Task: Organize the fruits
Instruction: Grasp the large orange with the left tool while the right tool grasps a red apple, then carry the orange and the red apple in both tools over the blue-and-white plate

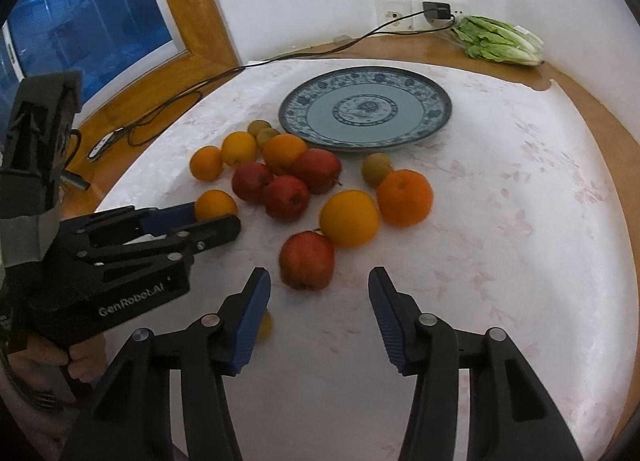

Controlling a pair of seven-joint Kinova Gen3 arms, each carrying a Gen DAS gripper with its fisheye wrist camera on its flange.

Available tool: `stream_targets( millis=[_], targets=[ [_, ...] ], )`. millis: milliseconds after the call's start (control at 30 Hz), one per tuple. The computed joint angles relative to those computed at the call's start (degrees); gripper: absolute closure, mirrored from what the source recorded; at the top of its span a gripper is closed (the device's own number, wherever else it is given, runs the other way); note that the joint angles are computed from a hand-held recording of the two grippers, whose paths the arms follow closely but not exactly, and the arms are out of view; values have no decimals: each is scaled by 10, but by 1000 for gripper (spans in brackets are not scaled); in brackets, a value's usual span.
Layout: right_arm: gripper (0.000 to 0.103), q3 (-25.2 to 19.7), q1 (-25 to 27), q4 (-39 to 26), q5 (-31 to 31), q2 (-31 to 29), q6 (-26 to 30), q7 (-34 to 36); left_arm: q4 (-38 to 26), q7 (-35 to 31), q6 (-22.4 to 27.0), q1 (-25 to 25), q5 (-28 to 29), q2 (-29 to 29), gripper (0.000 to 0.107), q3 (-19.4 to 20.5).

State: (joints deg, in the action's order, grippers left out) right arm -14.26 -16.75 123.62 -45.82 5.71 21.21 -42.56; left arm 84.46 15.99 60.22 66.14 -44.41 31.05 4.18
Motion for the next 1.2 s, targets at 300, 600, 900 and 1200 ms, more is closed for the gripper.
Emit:
stream_targets(
  millis=[300, 600, 900, 1200],
  targets=[
    [59, -7, -16, -18, 44, 15, 1, -42, 9, 7, -9, -1, -2, -5, 72, 2],
    [70, -16, -14, -25, 71, 28, -9, -72, 9, 11, -9, 1, -4, -7, 72, 3],
    [70, -39, 22, -19, 14, 20, -4, -8, -12, -1, 20, 7, -7, -4, 72, 6],
    [70, -7, 19, -24, -54, 0, 43, 73, -30, -12, 32, 11, -10, -7, 72, 4]
  ],
)
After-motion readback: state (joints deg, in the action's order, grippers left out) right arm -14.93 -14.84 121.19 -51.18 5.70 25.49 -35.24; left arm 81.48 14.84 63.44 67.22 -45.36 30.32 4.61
